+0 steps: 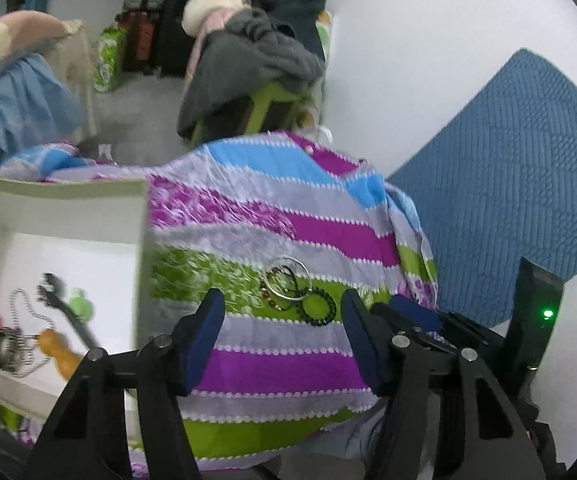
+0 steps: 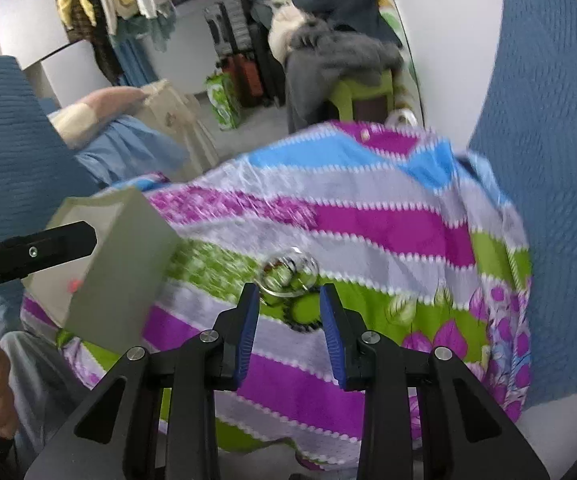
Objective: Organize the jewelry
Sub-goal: 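Withdraw both grippers from the box back to the rings on the sheet, then grasp the black coiled keyring with the right gripper while the left gripper grasps the silver ring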
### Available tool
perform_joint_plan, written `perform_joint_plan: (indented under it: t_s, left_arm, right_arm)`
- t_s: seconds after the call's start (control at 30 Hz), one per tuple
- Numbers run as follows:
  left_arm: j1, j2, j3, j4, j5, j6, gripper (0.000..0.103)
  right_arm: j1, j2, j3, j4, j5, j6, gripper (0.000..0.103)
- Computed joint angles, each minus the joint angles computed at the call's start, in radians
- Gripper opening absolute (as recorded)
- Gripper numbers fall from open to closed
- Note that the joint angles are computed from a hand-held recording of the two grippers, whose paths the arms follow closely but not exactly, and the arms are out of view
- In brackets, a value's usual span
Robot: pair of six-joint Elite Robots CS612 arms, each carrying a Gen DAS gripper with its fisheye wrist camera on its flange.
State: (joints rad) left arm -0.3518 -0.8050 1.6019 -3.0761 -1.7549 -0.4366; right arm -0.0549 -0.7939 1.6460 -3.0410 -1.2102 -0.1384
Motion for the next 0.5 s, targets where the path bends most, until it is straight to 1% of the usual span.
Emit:
perform_joint_plan:
  t_s: [0.03, 0.1, 0.23, 0.27, 0.3, 0.47, 0.5]
  left_arm:
    - [-0.001, 0.013, -0.015, 0.017, -0.015, 0.003, 0.057]
    - [-0.005, 0.032, -0.034, 0.034, -0.023, 0.012, 0.054]
    - [-0.012, 0.077, -0.079, 0.049, -0.033, 0.029, 0.052]
    - [-0.013, 0.090, -0.095, 0.066, -0.034, 0.029, 0.048]
    - [-0.012, 0.102, -0.110, 0.079, -0.039, 0.028, 0.039]
    - [-0.007, 0.159, -0.174, 0.122, -0.057, 0.021, 0.039]
    - [-0.005, 0.168, -0.185, 0.130, -0.056, 0.021, 0.038]
  right_arm:
    - [-0.004, 0.016, -0.010, 0.014, -0.004, -0.009, 0.029]
    - [-0.005, 0.026, -0.019, 0.033, -0.006, -0.017, 0.029]
    - [-0.012, 0.061, -0.055, 0.092, 0.009, -0.029, 0.029]
    - [-0.012, 0.068, -0.062, 0.102, 0.009, -0.033, 0.029]
    - [-0.012, 0.076, -0.072, 0.116, 0.012, -0.039, 0.029]
    - [-0.009, 0.109, -0.117, 0.176, 0.006, -0.061, 0.026]
    - [-0.007, 0.116, -0.127, 0.185, -0.007, -0.065, 0.026]
